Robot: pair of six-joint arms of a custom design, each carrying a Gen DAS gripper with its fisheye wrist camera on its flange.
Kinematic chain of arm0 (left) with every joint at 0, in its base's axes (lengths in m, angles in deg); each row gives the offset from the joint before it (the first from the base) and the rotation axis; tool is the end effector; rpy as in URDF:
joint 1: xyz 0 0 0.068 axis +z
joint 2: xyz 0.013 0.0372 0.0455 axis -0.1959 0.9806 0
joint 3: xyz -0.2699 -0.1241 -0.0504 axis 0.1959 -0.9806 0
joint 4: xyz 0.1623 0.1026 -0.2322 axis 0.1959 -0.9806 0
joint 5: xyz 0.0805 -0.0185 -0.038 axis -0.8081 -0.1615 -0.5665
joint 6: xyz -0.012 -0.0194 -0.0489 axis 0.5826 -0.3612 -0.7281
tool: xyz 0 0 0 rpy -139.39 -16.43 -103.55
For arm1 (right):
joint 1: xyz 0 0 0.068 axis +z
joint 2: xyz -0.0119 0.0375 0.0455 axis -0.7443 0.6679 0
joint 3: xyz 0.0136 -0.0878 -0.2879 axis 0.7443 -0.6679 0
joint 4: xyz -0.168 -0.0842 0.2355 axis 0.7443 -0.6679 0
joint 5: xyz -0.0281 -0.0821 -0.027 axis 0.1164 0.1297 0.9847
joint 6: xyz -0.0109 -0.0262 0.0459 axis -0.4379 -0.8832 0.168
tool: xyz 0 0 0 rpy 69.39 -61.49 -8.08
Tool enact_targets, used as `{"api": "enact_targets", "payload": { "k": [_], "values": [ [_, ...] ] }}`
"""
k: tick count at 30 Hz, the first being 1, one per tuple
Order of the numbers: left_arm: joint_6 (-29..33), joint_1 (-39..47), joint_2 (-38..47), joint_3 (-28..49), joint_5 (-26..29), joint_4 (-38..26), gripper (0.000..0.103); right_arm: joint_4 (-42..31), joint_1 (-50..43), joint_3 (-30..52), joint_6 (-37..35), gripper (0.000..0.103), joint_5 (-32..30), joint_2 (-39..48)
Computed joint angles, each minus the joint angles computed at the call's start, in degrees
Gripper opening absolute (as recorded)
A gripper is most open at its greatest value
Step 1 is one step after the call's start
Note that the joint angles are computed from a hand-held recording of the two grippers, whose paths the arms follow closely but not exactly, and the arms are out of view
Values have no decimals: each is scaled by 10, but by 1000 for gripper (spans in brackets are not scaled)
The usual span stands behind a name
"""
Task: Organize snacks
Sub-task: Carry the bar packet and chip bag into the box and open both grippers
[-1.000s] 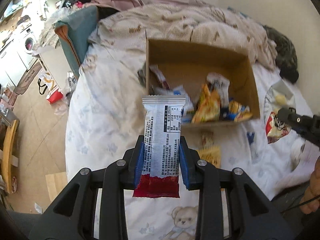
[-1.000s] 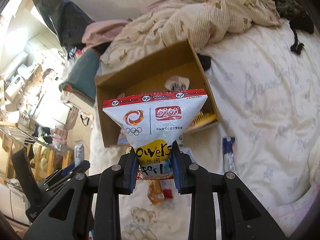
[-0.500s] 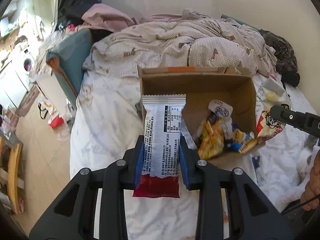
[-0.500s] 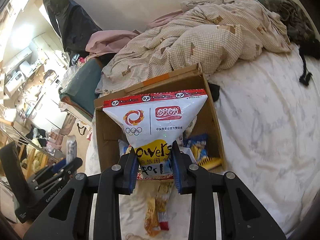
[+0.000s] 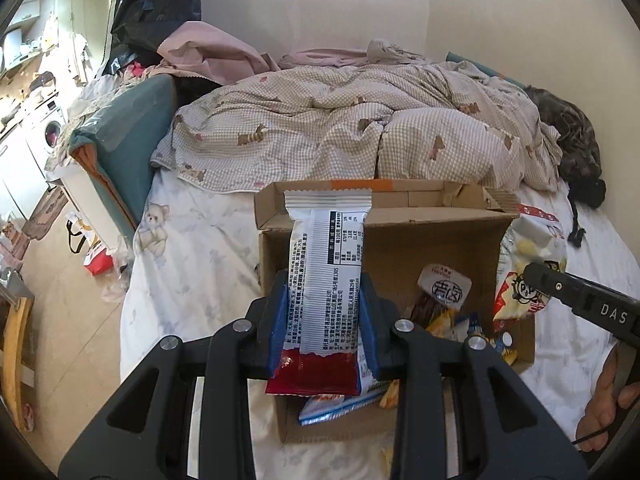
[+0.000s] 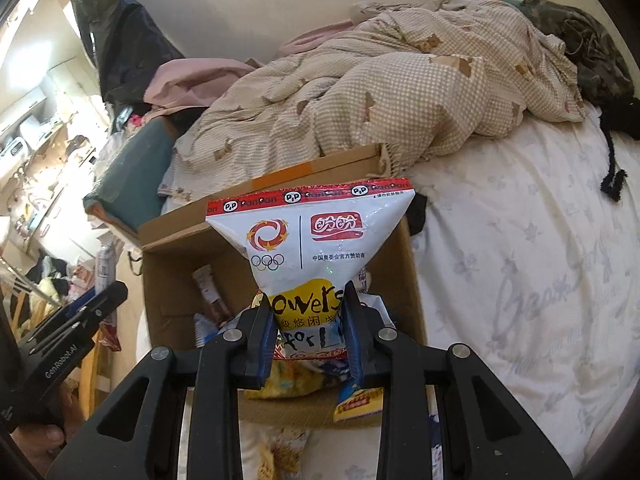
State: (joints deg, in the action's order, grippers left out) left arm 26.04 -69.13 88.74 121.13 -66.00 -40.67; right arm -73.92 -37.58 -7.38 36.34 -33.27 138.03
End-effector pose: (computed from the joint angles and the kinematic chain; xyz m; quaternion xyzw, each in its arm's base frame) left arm 0.1699 -0.2288 0.2097 -0.0437 0.9226 0.0003 0.3832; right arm 0.2115 0.0505 0.1887 -0.0417 0.9269 0.2107 0.3077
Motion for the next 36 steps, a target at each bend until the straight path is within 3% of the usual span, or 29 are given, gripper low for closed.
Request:
{"api": "enact_targets", "payload": {
  "k": [4, 7, 20, 26, 27, 28, 29, 30, 32, 36],
  "values": [
    [-5, 6, 5, -38, -5, 54, 28, 7, -1, -3, 5, 31, 20, 3],
    [25, 28, 14, -49, 42, 92, 28, 9, -7, -3, 2, 31, 24, 12],
    [29, 45, 35, -44, 64, 104, 28, 18, -1, -3, 9, 31, 24, 53],
    [14, 51, 32, -47, 77, 103, 29, 23, -27, -5, 24, 35, -17, 62],
    [13, 51, 31, -47, 79, 102, 34, 24, -31, -6, 26, 36, -23, 64],
    [15, 51, 28, -48, 83, 104, 41, 22, -32, -5, 27, 47, -23, 64],
    [14, 50, 26, -48, 85, 104, 64, 21, -34, -5, 29, 66, -20, 62],
    [10, 48, 26, -47, 83, 100, 85, 22, -34, -7, 34, 73, -16, 57],
    [0, 36, 23, -46, 61, 93, 92, 25, -34, -12, 36, 75, -11, 43],
    [9, 30, 25, -42, 63, 90, 92, 19, -31, -9, 25, 75, -16, 40]
  ]
}}
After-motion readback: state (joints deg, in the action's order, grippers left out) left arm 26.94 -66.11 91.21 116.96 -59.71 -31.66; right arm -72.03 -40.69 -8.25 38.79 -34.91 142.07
